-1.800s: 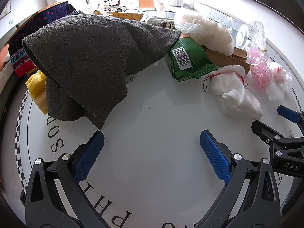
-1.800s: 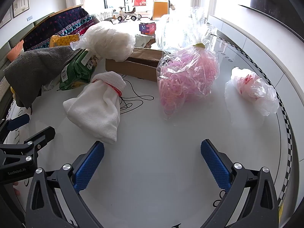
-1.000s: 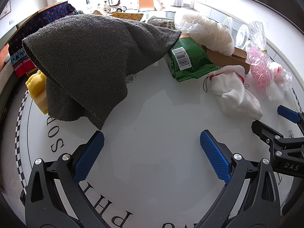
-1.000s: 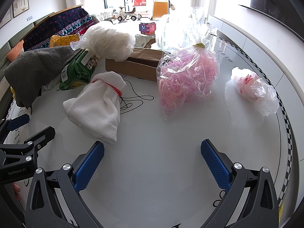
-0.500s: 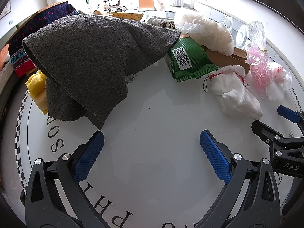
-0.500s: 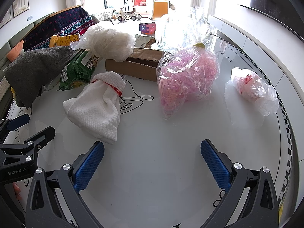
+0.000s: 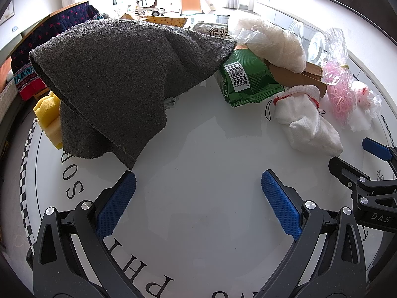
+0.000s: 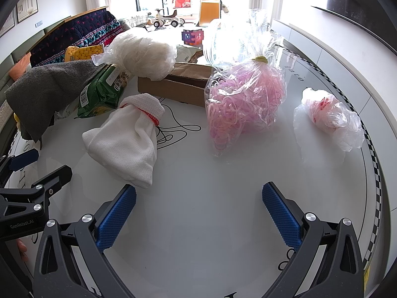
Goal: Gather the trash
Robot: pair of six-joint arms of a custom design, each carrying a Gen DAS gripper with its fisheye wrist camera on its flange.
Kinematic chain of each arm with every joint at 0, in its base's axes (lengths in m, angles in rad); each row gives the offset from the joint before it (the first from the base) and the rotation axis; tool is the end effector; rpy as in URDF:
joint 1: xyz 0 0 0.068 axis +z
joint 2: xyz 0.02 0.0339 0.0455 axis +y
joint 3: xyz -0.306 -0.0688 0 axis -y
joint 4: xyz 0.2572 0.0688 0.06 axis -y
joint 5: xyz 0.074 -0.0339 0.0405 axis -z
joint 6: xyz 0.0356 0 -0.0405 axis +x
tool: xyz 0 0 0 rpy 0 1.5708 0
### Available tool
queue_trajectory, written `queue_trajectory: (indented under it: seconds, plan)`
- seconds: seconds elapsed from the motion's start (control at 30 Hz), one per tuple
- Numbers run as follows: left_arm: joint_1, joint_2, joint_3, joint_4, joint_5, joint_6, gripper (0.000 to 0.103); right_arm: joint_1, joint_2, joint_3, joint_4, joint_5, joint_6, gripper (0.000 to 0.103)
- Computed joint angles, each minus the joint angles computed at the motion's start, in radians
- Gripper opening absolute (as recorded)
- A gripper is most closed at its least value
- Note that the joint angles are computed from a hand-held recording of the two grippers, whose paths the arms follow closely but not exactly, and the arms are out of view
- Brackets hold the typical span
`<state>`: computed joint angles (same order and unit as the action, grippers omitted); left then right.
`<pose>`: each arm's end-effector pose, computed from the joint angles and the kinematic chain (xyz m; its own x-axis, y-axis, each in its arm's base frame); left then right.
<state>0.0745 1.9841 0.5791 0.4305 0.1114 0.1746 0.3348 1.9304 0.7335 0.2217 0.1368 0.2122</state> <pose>0.3054 0.0188 0.0595 -0.8146 0.1123 -0.5690 0.1318 0.9913 0.0070 0.3216 0.1067 0.0920 -0.8177 -0.0635 -0.5722 -0.0829 0.9965 0.0078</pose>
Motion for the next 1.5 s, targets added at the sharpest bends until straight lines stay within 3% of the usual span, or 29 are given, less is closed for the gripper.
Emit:
queue_trajectory:
  seconds: [1.17, 1.4, 1.5]
  plan:
    - [0.0, -0.008, 0.001, -0.022, 0.003, 0.014, 0.097, 0.0, 0.009, 0.01, 0.0, 0.0, 0.0, 0.101]
    - [0.099, -0.163, -0.081, -0.082, 0.14, 0.071, 0.097, -0.027, -0.108, -0.036, -0.045, -0.122, -0.028, 0.101]
    - [0.17, -0.25, -0.057, -0.174, 0.191, 0.082, 0.097, -0.037, -0.199, -0.038, -0.12, -0.187, -0.042, 0.096]
